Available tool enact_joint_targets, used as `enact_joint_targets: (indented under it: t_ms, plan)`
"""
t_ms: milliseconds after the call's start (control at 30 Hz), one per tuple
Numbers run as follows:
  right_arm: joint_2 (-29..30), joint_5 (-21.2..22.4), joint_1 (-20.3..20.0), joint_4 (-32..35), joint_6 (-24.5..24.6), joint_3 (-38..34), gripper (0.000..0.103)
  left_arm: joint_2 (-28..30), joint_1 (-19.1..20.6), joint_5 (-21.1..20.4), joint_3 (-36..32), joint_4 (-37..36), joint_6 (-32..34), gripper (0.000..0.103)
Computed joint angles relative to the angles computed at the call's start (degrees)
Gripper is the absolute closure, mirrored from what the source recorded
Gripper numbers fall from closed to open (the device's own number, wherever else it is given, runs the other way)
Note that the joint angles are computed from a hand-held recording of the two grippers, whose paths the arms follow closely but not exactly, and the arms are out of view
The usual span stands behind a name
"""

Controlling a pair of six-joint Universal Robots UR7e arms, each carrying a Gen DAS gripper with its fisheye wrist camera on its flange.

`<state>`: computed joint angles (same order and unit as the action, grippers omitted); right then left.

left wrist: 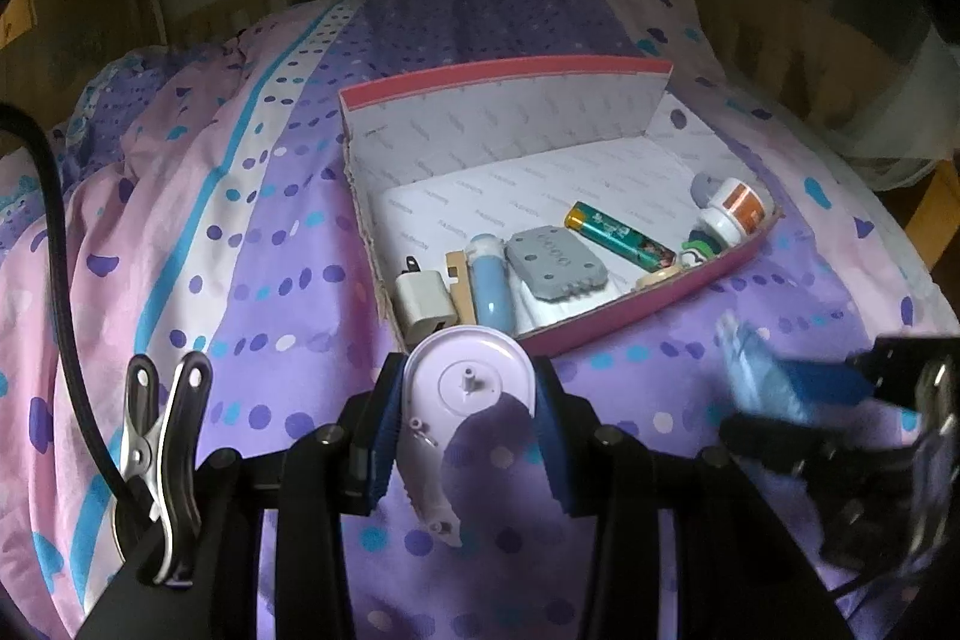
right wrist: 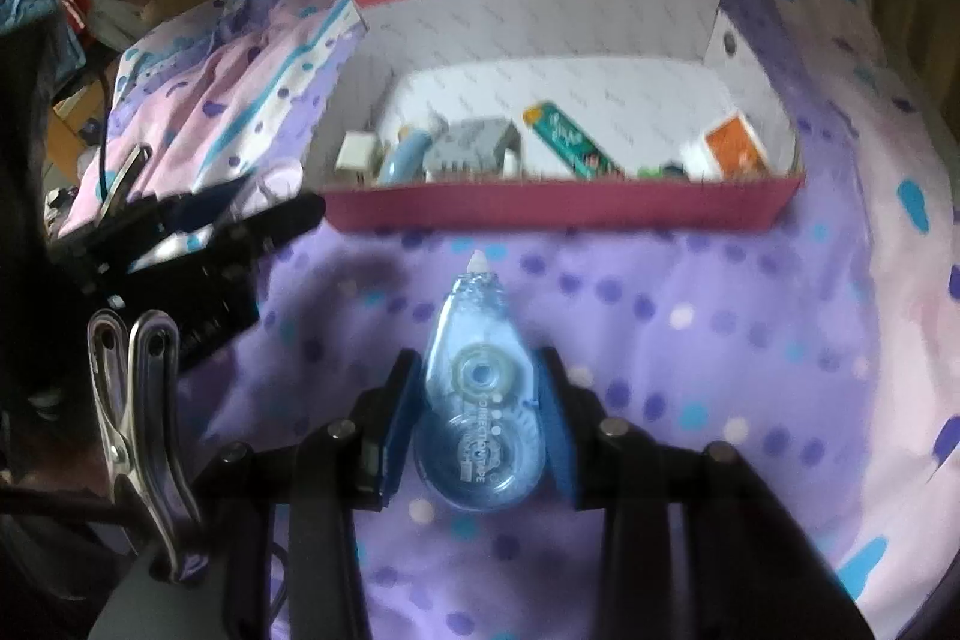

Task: Organize rigid objects
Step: 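Carry the crescent piece and tape dispenser toward the pink box, then lower both items into the box and open both grippers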

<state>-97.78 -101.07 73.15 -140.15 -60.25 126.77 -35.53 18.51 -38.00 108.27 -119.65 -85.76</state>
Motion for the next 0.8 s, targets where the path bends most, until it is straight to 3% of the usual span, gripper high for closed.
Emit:
enact_joint_targets:
  t_ms: [600, 800]
  plan:
    - [9.63, 3.59, 2.54, -6.7, 8.92, -7.62, 0.064, 0.99, 3.51, 4.18, -2.27, -2.15, 4.27, 0.061]
    - [14.08, 3.25, 2.82, -8.71, 11.37, -10.48, 0.064, 1.77, 6.19, 3.14, -3.0, -6.03, 8.89, 0.061]
